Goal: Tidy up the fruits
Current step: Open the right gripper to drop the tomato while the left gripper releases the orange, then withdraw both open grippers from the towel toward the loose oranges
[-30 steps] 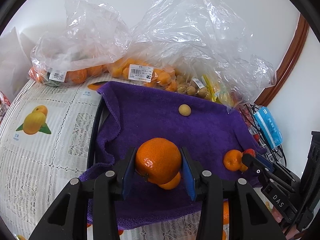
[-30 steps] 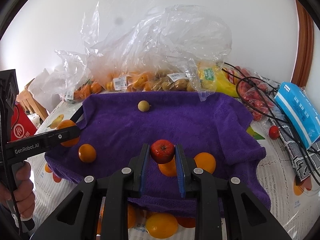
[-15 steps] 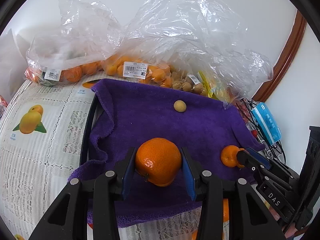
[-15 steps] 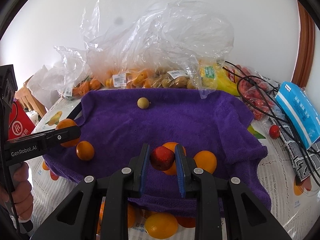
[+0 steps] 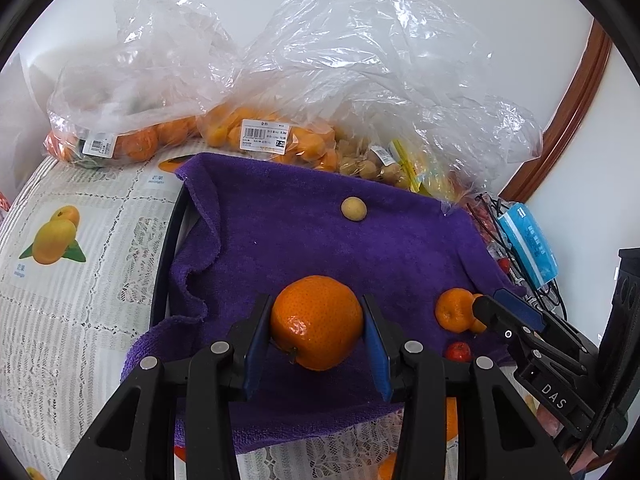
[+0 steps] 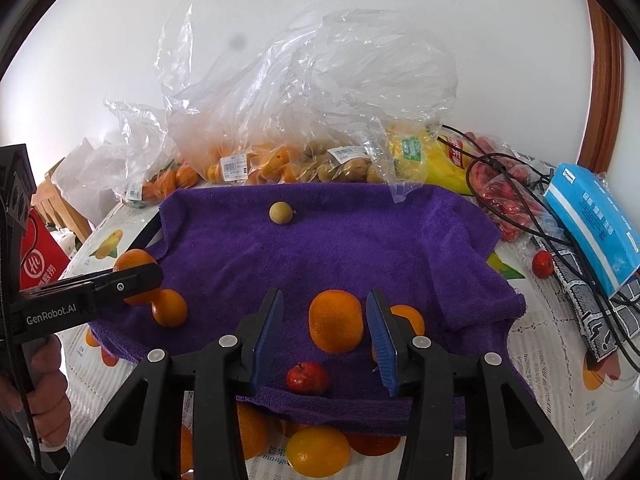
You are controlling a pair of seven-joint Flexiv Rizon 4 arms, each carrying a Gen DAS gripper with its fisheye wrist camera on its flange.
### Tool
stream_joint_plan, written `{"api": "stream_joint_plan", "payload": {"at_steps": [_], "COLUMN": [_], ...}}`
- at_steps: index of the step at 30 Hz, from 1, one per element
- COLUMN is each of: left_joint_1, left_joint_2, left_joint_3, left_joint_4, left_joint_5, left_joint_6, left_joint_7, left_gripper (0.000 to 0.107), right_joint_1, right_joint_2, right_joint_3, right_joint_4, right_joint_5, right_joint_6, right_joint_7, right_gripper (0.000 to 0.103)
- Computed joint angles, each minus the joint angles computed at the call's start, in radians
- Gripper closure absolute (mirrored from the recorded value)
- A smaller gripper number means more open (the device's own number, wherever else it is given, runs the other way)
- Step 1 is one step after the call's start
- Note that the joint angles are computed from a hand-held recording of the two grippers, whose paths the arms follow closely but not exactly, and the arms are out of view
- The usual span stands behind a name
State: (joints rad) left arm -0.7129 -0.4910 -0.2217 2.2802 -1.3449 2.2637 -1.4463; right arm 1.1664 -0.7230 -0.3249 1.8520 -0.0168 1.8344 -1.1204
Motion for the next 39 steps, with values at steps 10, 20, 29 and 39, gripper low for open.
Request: {"api": "stream_joint_plan", "payload": {"at_steps": [10,20,29,39], "left_joint_1": [-0.007,-0.016,-0.037,-0.026], "left_joint_2": [0.0,-0.005,-0.005,-0.009], "left_joint_3": [0.047,0.04,0.047,0.015], "left_joint_4": [0.015,0.003,-0.004,-0.014], "left_joint_5": [0.143,0.109,0.107,0.065], "left_joint_6": [-0.045,-0.032,0.011,0.038], "left_joint_7": [-0.091,-0.055,-0.037,0.005], "left_gripper": [0.065,0.064,0.047,0.039], "right_joint_1": [0.016,0.023,0.031,0.037], "right_joint_2": [-0.002,-0.004,-0.006,-0.01], "right_joint_3": [-0.027,-0.036,-0.05,-0.055], "right_joint_4": [0.003,0.003,0.007,0.007], "right_joint_5": [0.033,0.049,0.067,0.074], "right_joint_6": [0.013,0.013,0.023,0.025], "right_joint_7": [0.009,0.016,0.021,0.018], "right_gripper": [0.054,0.053,0.049,0.048]}}
